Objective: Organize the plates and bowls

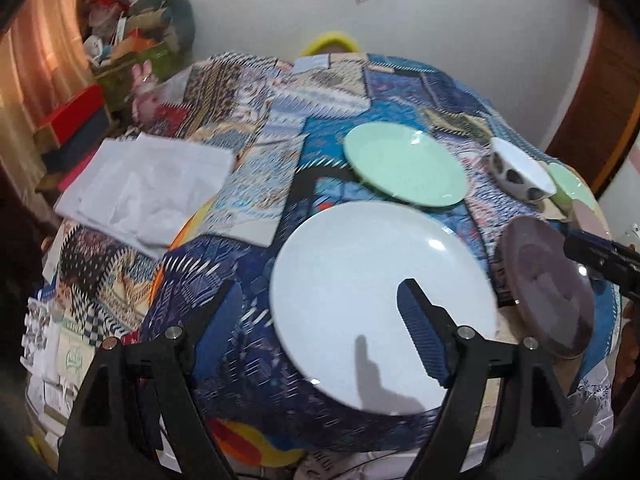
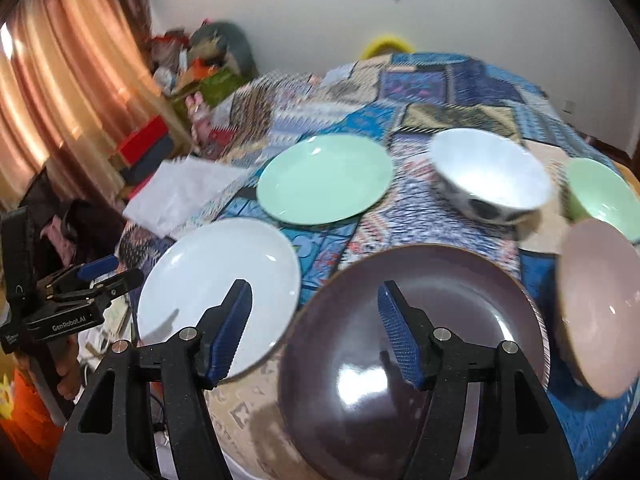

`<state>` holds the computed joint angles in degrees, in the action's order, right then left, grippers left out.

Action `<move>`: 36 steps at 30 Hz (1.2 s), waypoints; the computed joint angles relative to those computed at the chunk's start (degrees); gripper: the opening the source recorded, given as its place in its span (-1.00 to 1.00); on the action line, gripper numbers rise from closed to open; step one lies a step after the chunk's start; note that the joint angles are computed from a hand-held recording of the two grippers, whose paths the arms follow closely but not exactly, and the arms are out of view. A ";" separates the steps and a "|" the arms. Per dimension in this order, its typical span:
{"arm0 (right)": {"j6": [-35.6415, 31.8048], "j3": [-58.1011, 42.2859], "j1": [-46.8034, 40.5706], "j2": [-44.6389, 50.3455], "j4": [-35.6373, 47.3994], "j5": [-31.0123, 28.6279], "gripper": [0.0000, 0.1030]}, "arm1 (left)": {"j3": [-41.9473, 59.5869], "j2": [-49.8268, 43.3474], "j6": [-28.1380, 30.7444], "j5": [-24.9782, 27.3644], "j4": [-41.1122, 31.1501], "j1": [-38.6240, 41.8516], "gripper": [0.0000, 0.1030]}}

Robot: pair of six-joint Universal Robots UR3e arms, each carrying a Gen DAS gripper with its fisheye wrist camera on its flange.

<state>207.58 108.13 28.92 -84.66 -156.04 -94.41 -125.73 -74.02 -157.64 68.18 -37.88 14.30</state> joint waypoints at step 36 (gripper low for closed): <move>-14.87 -32.64 -4.48 25.60 26.43 14.28 -0.43 | 2.68 -5.53 12.28 -6.35 -18.69 5.94 -0.36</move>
